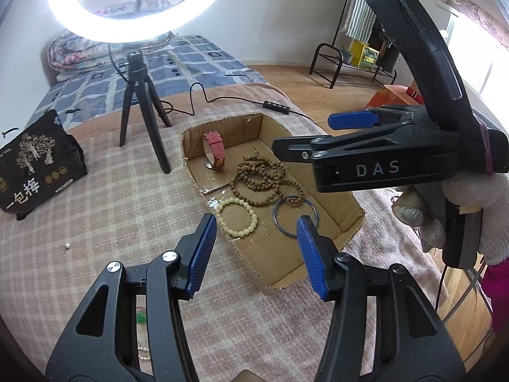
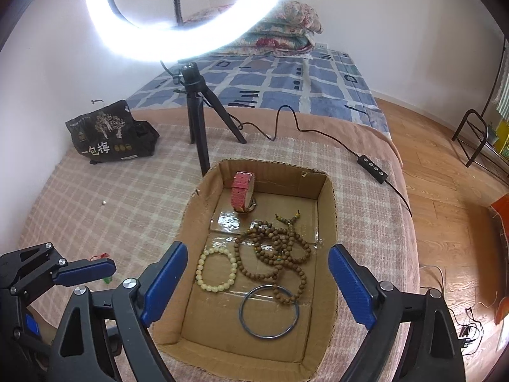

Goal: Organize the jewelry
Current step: 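Open the left tool over the box while the right tool drops the prayer beads inside, then withdraw both tools from the box toward the pearl necklace on the blanket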

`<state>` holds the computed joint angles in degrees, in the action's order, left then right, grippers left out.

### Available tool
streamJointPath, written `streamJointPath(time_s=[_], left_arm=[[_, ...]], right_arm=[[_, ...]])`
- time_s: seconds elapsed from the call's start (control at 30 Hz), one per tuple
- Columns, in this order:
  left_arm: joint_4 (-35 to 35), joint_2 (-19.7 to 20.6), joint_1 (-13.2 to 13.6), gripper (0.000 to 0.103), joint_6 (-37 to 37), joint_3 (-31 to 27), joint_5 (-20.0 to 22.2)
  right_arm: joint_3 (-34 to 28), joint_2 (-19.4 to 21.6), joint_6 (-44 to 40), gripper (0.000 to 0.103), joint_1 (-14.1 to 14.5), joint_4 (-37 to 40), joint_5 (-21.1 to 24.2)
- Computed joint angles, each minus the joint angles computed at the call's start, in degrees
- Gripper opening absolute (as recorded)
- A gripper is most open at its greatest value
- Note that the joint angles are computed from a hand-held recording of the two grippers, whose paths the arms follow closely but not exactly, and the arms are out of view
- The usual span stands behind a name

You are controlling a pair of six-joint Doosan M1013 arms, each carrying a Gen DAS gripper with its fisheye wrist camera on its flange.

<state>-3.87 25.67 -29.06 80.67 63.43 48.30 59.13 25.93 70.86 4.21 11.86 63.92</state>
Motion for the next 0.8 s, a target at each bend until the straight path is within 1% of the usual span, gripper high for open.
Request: streamJointPath(time_s=[0.17, 0.3, 0.47, 0.67, 0.8], left_arm=[[0.3, -2.8, 0.8, 0.054, -0.6, 3.0, -0.8], [-1.0, -5.3, 2.2, 0.054, -1.4, 6.0, -1.9], [3.2, -8.6, 3.5, 0.054, -3.3, 10.2, -3.1], [4.8, -12.1, 6.0, 0.054, -5.5, 15.0, -3.9], [6.0, -13.7, 7.3, 0.054, -7.0, 17.6, -4.2]], right_arm=[[1.4, -1.8, 0.1, 0.092, 0.6, 0.4, -0.6], [2.5, -3.1, 0.0, 0.092, 0.8, 1.6, -0.9], [3.9, -4.8, -1.0, 0.092, 1.3, 4.0, -0.5], [5.8, -6.5, -3.1, 0.091, 2.4, 6.8, 0.0], [7.5, -7.7, -5.2, 0.091, 3.5, 8.4, 0.2]])
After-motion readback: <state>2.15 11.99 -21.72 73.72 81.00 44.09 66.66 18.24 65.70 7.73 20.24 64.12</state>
